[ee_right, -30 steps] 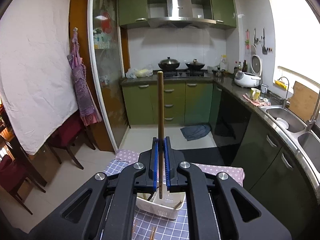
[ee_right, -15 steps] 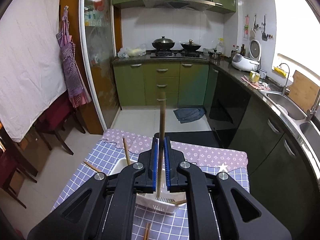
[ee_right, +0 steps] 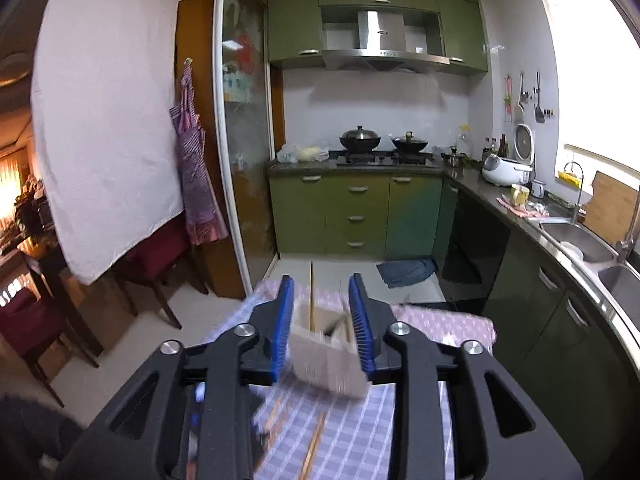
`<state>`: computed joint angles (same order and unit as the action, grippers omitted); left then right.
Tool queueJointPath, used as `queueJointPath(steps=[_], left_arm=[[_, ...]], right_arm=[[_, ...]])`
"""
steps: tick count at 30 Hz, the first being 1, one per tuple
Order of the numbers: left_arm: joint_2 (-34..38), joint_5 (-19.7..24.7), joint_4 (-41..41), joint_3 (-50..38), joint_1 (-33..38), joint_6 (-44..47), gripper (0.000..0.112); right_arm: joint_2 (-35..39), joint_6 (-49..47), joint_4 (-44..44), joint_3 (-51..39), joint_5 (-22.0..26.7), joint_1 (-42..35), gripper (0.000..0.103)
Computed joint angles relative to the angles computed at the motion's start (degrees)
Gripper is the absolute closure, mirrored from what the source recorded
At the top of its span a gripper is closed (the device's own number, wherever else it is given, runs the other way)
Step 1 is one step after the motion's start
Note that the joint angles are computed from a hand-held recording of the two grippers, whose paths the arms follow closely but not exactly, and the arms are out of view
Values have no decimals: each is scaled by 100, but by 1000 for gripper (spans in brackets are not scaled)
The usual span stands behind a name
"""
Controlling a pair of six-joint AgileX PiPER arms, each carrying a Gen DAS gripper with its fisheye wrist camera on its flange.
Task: Organize utensils
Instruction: 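Drop the chopstick into the holder with the right gripper while the left gripper grasps another chopstick, then lift the chopstick upright with the left gripper while the right gripper grasps another chopstick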
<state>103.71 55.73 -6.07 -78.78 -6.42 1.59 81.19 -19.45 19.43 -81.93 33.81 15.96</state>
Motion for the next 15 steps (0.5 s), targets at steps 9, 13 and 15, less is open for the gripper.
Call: queueJointPath(steps=[9, 13, 15], left_arm=[[32, -28, -245, -49, 258, 234, 106], [-202, -95, -285, 30, 347, 339, 106], [-454, -219, -299, 150, 369, 420, 106]], right_arm=[[-385, -1210, 875, 2166, -37, -1333, 67], [401, -1661, 1109, 2083, 396, -1697, 67], [735, -1594, 941, 2025, 357, -1634, 67]])
